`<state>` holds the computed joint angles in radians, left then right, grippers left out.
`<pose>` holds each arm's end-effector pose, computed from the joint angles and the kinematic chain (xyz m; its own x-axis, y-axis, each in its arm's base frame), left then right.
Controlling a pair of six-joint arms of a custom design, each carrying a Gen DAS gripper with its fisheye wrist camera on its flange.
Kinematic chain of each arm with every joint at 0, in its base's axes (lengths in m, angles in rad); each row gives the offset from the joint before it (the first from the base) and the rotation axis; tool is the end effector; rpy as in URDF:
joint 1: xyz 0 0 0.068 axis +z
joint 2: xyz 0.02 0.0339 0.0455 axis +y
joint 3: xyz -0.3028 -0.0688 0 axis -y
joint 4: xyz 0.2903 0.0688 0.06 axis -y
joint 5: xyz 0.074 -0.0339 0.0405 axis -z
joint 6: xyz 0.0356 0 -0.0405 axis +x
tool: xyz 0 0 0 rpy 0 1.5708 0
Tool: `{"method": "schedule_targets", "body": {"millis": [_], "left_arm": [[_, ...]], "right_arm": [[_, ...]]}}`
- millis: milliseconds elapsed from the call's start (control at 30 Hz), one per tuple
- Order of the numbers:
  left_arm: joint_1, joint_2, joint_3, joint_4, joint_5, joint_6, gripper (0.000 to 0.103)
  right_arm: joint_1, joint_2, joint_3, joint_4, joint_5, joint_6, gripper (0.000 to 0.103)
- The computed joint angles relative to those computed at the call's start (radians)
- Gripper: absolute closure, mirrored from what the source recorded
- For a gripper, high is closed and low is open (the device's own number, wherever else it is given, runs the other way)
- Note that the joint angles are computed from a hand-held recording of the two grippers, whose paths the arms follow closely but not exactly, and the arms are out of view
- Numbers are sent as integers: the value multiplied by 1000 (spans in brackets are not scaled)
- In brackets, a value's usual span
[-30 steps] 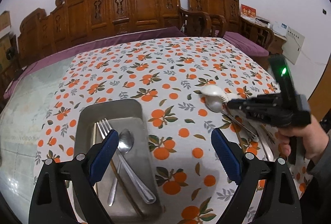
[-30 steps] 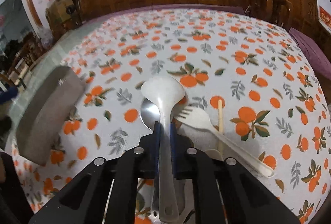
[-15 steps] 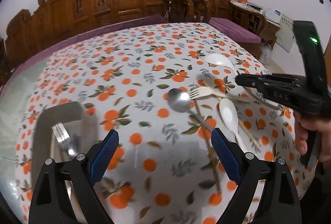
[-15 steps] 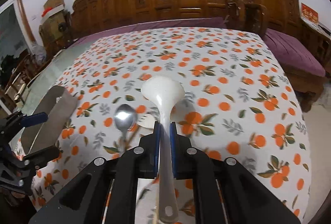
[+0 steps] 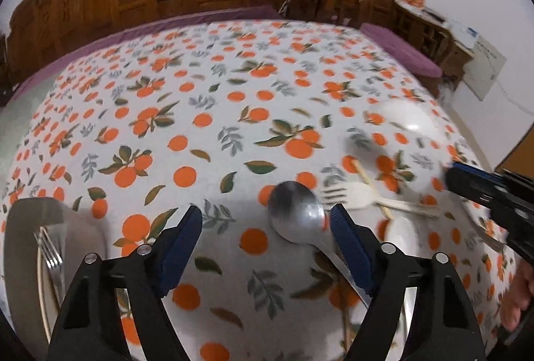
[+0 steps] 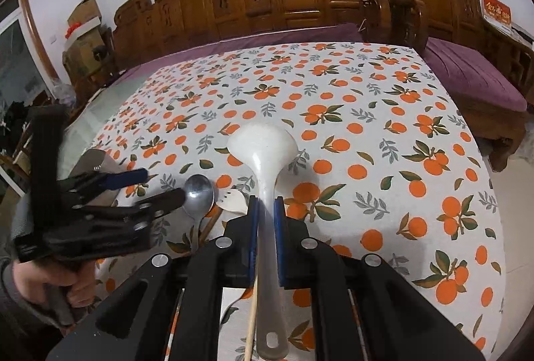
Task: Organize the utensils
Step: 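Grasp a metal spoon from the pile with the left tool while right holds white spoon, then carry the metal spoon into the tray and open the left tool while right holds white spoon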
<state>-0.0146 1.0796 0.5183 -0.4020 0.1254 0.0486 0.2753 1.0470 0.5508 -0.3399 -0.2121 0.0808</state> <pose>0.2172 -0.0076 0.1870 -0.8159 0.0601 -0.5751 0.1257 0.9892 -0.0748 0.2148 0.0685 0.2095 -0.7442 -0.1282 -0.6556 -0.3426 0.9158 0.2098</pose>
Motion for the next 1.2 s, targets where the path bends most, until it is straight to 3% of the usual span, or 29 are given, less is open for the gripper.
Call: {"method": "schedule_targets", "body": {"millis": [100, 333, 500, 567, 667, 867, 1200], "left_arm": [[16, 92, 23, 28, 16, -18, 37], [-9, 143, 20, 85, 4, -31, 43], [-53, 149, 25, 95, -5, -42, 69], [-69, 146, 25, 95, -14, -45, 85], [-90, 106, 12, 99, -52, -47, 95], [-50, 20, 15, 14, 15, -21, 101], [20, -218, 42, -185, 68, 54, 102]], "right_arm": [[2, 8, 2, -1, 6, 1, 92], [4, 10, 3, -2, 9, 5, 92], [14, 19, 4, -3, 19, 1, 92], [18, 23, 5, -2, 23, -2, 92], [21, 22, 4, -3, 27, -2, 92], [46, 12, 4, -5, 46, 15, 92], [137, -48, -11, -27, 105, 91, 92]]}}
